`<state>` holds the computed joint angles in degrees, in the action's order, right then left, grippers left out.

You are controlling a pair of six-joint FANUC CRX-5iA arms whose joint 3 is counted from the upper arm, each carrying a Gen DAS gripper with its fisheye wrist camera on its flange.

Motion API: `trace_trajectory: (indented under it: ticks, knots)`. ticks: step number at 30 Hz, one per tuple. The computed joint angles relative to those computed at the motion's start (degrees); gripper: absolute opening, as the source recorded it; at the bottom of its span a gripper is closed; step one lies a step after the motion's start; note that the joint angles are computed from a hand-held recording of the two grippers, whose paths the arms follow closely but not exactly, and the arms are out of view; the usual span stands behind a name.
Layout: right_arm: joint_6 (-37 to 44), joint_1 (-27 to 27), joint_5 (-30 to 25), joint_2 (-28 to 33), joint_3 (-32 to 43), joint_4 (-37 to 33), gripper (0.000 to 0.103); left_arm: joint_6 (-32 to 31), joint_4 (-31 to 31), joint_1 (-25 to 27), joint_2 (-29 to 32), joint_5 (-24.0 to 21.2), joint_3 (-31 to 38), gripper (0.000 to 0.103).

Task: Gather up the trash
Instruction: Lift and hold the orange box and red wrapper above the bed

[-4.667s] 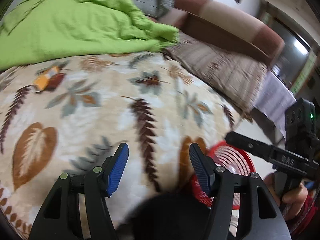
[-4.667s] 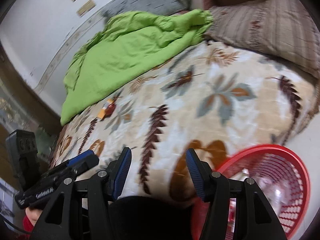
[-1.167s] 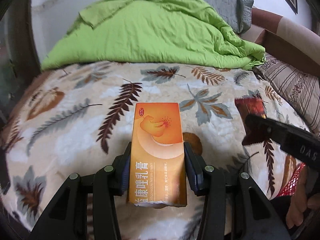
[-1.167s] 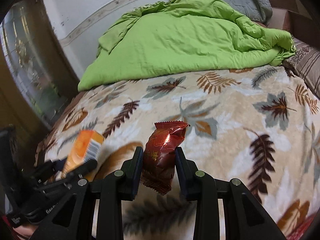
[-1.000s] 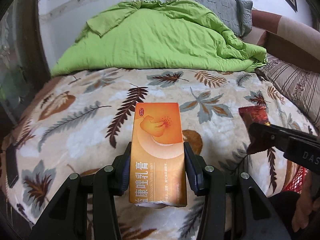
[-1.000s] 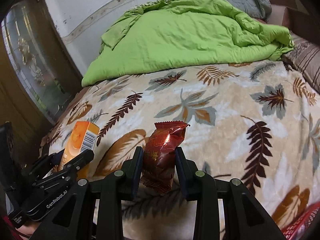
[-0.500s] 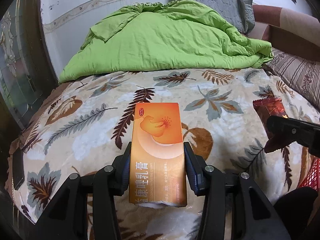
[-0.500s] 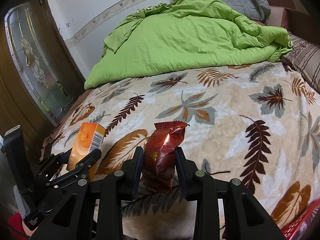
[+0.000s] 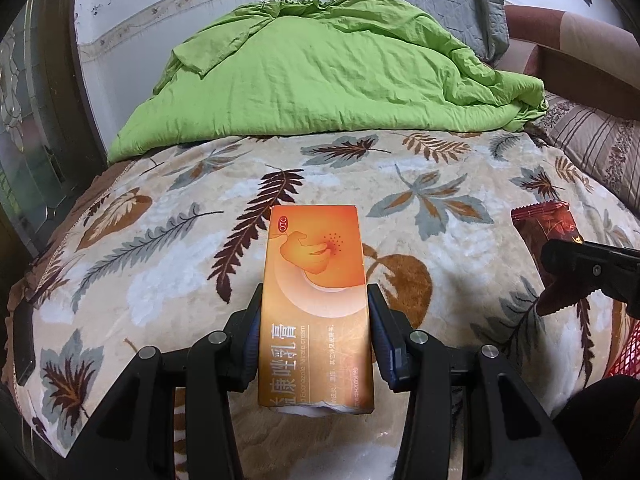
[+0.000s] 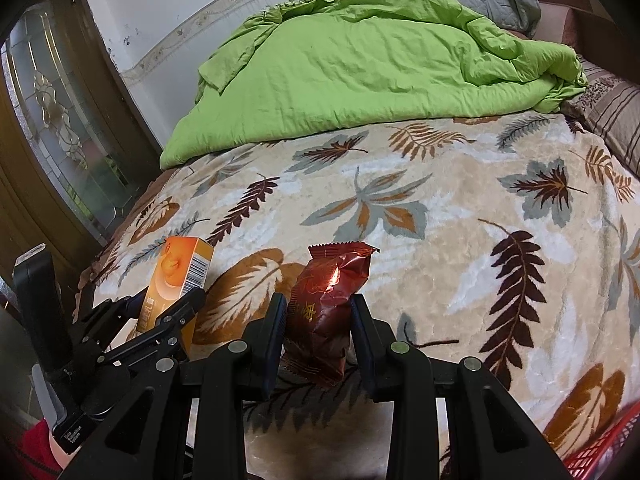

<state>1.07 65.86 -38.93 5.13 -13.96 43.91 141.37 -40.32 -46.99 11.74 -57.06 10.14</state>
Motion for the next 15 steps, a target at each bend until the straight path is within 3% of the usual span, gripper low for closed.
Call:
trace_trajectory:
  ticks: [15]
  knots:
    - [-0.2,-0.1,0.0,0.1,-0.1,-0.1,0.035,-0.1,0.1,0.2,0.2,0.3,0.0,0.045]
